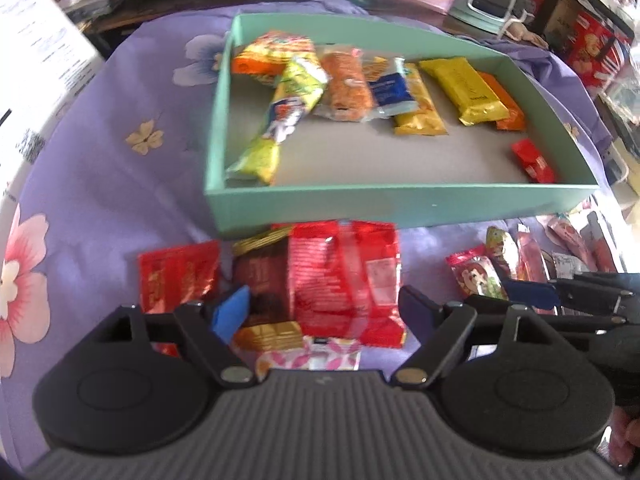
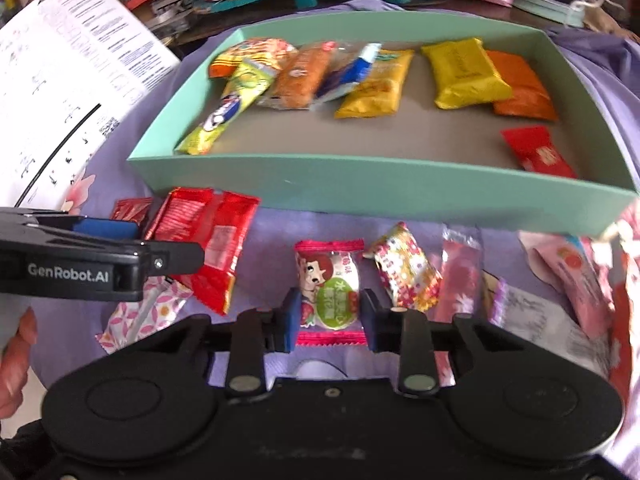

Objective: Organize snacks
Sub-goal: 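Grasp the pink-green face candy with the right tool while the left tool grasps the red bag, then carry the red bag and face candy into the tray and open both tools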

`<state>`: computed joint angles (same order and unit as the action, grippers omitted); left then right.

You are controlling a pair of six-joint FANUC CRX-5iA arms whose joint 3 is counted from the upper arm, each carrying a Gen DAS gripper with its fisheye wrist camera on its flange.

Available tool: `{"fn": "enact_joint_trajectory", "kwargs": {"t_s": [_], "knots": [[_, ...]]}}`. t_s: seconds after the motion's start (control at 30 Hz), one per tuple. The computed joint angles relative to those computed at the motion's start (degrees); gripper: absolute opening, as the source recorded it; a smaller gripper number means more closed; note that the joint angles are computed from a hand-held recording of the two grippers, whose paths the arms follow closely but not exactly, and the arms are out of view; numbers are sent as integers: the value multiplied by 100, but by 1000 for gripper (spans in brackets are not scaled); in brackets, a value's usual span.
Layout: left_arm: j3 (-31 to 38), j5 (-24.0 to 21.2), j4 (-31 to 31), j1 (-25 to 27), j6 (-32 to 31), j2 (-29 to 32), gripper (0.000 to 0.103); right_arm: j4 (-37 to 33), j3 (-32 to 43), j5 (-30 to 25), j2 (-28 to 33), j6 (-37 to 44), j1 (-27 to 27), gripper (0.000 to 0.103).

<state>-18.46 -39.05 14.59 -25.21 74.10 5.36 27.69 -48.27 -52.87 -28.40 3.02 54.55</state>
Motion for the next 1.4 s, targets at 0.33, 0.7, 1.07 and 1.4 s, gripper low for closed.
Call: {"fn": "enact_joint_trajectory", "kwargs": {"t_s": [0.33, 0.7, 1.07, 1.4], "knots": [[89, 60, -33, -434, -309, 72, 82, 163, -466, -626, -840, -705, 567, 30], [886, -276, -2174, -1141, 1335, 476, 94, 467, -730, -828, -1126, -1014, 962, 30], [226, 87, -797, -581, 463, 22, 76, 419, -603, -871, -1041, -1025, 942, 29], [-505, 292, 503, -83, -575, -555, 76, 577, -449, -1081, -1132, -1048, 1076, 29]]}}
